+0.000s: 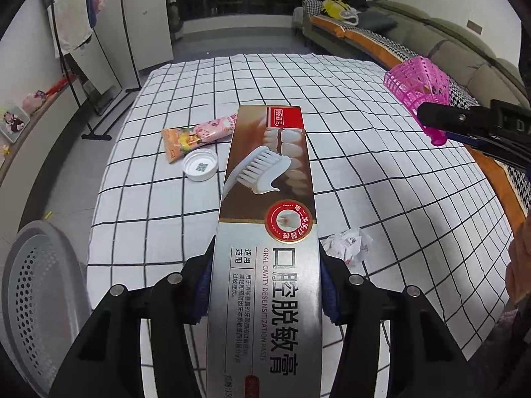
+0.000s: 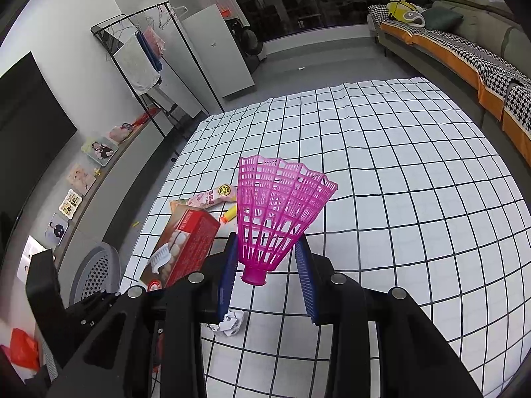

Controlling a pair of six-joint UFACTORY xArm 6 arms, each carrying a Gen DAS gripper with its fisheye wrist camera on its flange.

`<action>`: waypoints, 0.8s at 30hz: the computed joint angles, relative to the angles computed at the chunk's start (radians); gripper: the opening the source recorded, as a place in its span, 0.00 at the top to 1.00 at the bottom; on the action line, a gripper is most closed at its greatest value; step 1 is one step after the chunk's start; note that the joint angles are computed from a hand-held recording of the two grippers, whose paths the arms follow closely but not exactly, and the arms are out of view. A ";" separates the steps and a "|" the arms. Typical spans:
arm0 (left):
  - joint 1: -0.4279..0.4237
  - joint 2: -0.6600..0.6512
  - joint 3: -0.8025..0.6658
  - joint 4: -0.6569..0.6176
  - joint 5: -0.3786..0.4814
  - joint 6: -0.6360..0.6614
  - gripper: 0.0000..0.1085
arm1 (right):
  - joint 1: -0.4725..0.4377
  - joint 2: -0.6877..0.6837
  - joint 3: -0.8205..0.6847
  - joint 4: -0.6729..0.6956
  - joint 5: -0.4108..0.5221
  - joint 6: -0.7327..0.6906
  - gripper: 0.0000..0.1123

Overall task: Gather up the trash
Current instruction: 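Carry the toothpaste box and pink cup over the grey basket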

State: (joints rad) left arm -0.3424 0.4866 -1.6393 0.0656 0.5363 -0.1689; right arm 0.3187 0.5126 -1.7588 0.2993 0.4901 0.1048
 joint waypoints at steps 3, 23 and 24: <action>0.011 -0.046 0.052 0.011 -0.016 -0.017 0.53 | 0.008 0.001 -0.002 0.002 0.001 -0.002 0.70; 0.232 -0.425 0.455 0.274 -0.125 -0.274 0.53 | 0.181 0.054 -0.099 0.032 0.031 -0.061 0.70; 0.250 -0.438 0.471 0.281 -0.133 -0.282 0.53 | 0.192 0.064 -0.116 0.031 0.038 -0.059 0.70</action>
